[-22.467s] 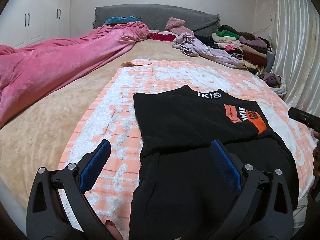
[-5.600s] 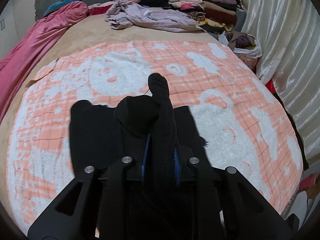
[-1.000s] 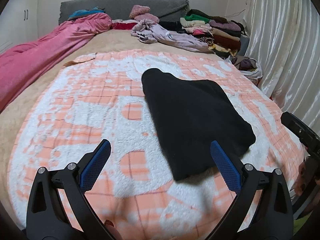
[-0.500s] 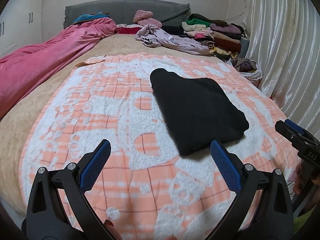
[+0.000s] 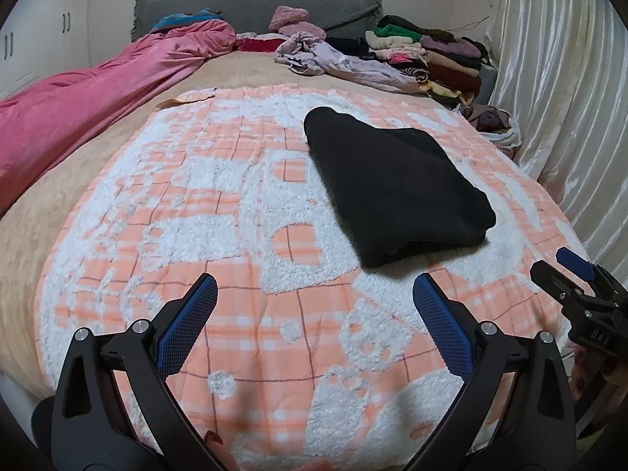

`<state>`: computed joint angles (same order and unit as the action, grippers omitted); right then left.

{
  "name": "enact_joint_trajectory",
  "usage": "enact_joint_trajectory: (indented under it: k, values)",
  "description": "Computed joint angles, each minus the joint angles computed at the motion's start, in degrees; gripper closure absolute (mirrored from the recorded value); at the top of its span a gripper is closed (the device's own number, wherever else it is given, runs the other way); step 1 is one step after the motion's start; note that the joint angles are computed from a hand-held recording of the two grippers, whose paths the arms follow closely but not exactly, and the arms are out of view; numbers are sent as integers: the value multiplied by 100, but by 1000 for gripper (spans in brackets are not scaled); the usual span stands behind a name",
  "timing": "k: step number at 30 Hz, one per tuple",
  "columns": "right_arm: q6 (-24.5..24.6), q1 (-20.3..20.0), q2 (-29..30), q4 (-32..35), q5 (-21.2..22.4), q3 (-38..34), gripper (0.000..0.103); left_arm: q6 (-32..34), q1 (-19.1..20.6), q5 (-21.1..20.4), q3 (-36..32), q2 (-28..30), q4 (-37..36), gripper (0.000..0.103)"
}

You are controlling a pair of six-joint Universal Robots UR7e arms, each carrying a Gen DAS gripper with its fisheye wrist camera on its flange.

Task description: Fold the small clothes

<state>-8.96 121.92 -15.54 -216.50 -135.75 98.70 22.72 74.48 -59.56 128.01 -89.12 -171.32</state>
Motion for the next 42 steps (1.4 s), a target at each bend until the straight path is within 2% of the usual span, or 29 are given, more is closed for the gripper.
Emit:
enact_joint_trajectory:
  k: [18,42]
  values:
    - [73,-24,15,119,6,-25,5,-42,4,186,17,12,-2,10]
    - [45,-22,35,121,4,-35,5,-68,2,194,14,-7,42,10]
